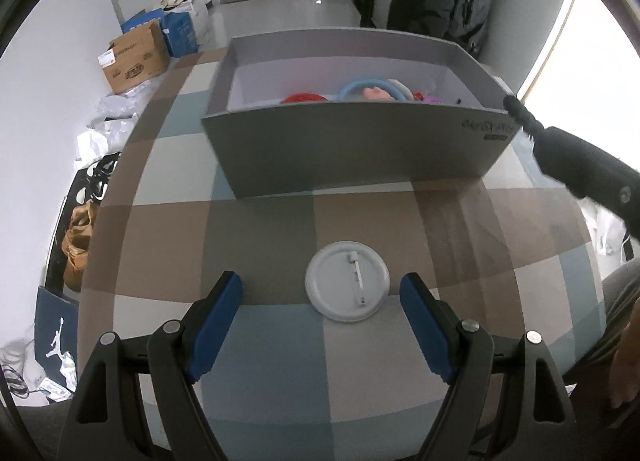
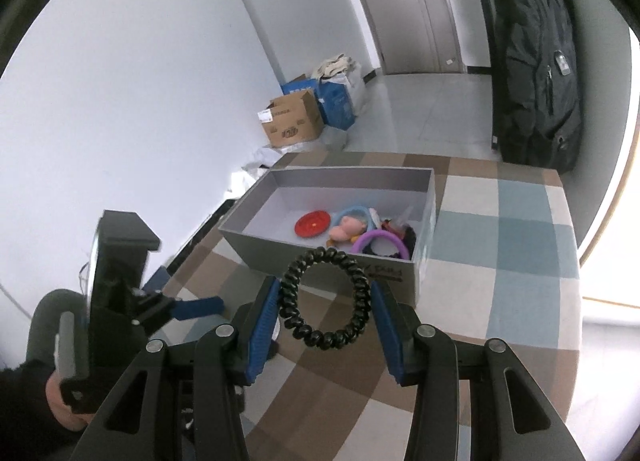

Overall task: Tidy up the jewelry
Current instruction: 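Grasp the white round disc with the left tool while the right tool holds the bracelet, then carry the disc and bracelet into the grey box and open both tools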

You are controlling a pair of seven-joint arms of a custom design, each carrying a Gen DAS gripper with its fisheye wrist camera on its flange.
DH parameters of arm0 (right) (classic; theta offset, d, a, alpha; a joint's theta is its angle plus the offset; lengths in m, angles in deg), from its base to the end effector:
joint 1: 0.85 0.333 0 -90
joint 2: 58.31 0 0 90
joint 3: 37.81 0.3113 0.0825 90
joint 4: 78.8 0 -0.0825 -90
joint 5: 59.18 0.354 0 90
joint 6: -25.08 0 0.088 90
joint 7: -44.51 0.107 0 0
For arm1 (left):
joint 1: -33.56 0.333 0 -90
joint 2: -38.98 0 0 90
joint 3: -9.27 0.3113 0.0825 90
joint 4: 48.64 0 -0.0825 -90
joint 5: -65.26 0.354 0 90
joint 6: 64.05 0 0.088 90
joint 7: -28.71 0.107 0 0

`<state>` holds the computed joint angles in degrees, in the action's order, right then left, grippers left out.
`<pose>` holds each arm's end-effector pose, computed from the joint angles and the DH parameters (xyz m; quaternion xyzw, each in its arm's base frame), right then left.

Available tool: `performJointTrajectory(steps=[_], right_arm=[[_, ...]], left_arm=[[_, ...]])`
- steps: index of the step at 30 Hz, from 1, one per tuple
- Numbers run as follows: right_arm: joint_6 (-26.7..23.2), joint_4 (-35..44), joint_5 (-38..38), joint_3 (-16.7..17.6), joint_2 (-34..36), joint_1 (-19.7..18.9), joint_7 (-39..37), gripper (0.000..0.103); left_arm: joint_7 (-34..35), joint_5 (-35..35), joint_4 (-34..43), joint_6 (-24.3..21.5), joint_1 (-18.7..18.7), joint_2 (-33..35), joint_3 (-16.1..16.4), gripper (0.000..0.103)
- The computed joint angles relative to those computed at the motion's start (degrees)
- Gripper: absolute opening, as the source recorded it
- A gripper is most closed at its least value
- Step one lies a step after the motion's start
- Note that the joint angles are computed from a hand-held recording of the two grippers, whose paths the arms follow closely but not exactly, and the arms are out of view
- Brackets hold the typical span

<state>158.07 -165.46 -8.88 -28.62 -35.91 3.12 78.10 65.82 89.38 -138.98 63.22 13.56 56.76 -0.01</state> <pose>0.6647 0.1511 0.4995 -0.8178 0.3801 -0.0152 0.4318 0.5834 -0.2968 0.5046 -0.7618 0.6048 -0.1548 0.1730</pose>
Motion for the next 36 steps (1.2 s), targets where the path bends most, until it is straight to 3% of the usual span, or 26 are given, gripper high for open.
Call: performJointTrajectory(steps=[6,9,18,36], right_arm=[[-0.3,-0.8,1.7,-0.1,-1.0,-0.7,-0.8,0.045],[-0.6,-0.9,2.3,-0.3,-1.2,-0.8,-0.8,0.045],[-0.7,-1.0,3.2,-0.6,-1.5,-0.7,-1.1,0.045],[-1.8,1.4,7.3,0.0,-0.8,-1.6,-1.7,0.045]], left_arm=[[1.3,0.6,0.7,0.6,-0.3,0.5,-0.1,0.062],[2.5,0.5,0.8,1.8,-0.4,0.8,-0.3,0.038],[2.3,0.3,0.3,2.9,-0.7,0.3,0.1,0.037],[-3.6,2.3,-2.2,13.2,1.2,-3.0,0.5,0.037]])
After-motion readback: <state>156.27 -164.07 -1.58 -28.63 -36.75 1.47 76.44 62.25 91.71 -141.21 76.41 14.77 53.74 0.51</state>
